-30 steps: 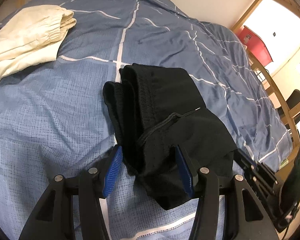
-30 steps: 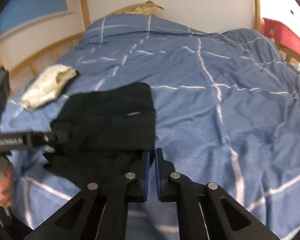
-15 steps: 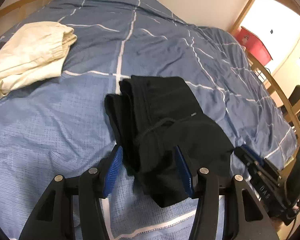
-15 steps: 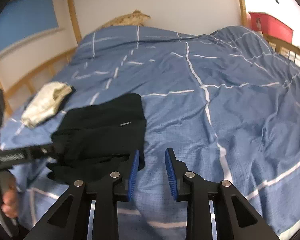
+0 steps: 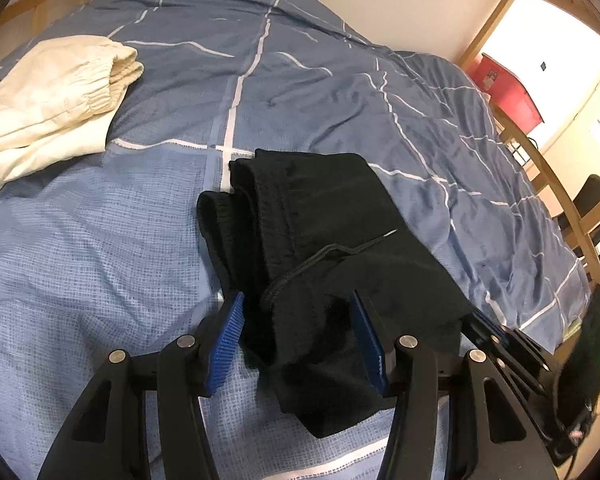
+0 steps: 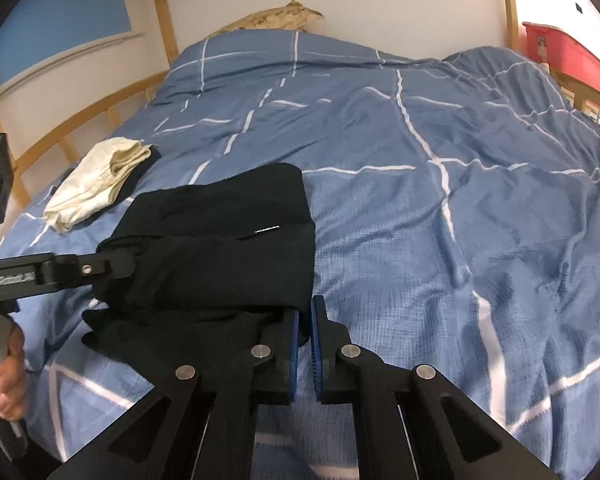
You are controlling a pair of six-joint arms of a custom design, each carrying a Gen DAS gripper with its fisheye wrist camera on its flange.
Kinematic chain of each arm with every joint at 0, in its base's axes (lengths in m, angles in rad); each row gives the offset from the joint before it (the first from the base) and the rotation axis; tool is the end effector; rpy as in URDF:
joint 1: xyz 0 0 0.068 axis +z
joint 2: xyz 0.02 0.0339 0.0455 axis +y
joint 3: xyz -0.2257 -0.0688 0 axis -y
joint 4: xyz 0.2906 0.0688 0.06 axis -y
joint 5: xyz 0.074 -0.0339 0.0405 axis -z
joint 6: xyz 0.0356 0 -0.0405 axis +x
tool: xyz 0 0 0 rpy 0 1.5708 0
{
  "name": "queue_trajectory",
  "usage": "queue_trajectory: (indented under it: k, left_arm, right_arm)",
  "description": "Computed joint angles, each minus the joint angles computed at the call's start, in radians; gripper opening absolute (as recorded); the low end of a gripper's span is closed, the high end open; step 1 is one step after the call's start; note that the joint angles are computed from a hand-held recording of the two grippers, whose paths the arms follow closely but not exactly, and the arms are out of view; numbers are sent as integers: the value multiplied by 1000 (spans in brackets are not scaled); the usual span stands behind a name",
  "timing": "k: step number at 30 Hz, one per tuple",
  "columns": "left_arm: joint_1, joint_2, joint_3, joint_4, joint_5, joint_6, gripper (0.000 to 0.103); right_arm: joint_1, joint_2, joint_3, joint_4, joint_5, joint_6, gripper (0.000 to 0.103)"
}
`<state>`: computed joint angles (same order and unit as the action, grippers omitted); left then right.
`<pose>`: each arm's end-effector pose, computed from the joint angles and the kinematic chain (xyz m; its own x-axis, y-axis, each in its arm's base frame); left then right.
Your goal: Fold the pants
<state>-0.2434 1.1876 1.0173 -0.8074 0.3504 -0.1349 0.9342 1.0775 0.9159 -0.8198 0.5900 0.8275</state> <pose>0.2807 -0.0823 0.2436 -0.8529 0.0817 -0.5156 0.3006 0.8843 -0.3572 0.1747 0.2031 0.2386 -0.6910 0.0944 -0.7167 0.0361 0.9947 0.0963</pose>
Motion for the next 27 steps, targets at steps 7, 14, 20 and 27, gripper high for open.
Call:
queue_trajectory:
  k: [7,14,20,27]
  left_arm:
    - [6,6,-24,-5,5,8,55]
    - [9,-48,-30,-29,-29,48,57]
    - [22,-105,4,-15,-75,119,61]
    - [59,178,233,41,-26,193,61]
  right_arm:
    - [32,36,7,-67,-13,71,6]
    - [68,17,26,-150,5,146,14]
    - [84,20,142,-239,167,177,54]
    - [-189,142,232,-2,-100,-103,54]
